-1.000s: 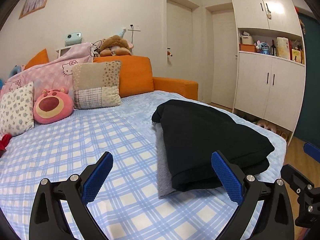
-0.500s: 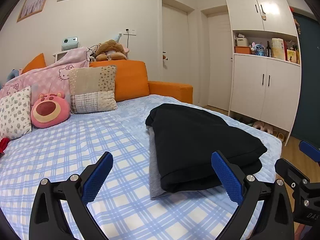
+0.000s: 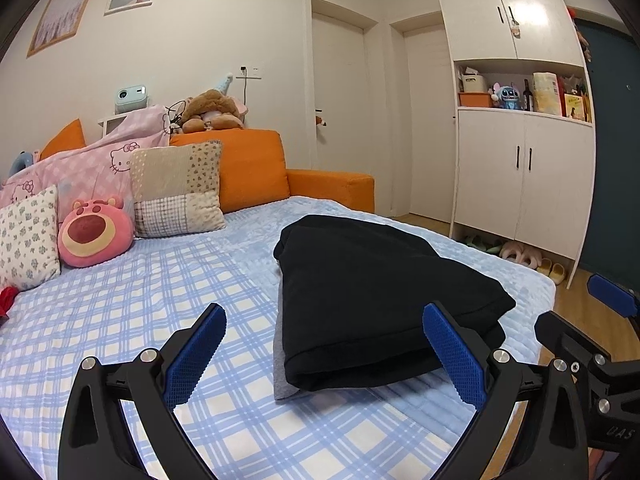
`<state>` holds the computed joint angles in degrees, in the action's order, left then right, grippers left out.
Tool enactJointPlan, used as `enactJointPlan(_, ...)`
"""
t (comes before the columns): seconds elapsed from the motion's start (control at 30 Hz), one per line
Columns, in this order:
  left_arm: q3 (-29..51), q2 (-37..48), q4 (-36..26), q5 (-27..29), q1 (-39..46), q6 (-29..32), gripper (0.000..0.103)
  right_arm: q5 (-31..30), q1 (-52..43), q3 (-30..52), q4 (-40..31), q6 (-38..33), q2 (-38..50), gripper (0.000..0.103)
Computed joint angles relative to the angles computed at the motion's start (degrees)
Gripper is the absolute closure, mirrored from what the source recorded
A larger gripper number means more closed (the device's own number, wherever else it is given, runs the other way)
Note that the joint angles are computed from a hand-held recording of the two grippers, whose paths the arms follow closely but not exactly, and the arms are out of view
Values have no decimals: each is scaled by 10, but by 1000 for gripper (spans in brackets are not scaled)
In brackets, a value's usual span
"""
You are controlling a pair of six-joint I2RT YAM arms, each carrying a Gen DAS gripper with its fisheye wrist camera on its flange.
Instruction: Fold large clothes
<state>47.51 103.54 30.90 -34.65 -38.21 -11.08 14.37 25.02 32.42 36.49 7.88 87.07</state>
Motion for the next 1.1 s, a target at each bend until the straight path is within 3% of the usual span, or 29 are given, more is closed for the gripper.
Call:
enactJointPlan(0.33, 11, 16, 3, -17, -26, 4, 3, -26, -25, -29, 7, 1, -22, 5)
enactJointPlan(1.1, 6, 29, 35, -39, -39, 1, 3, -17, -21, -34, 29, -13, -13, 5)
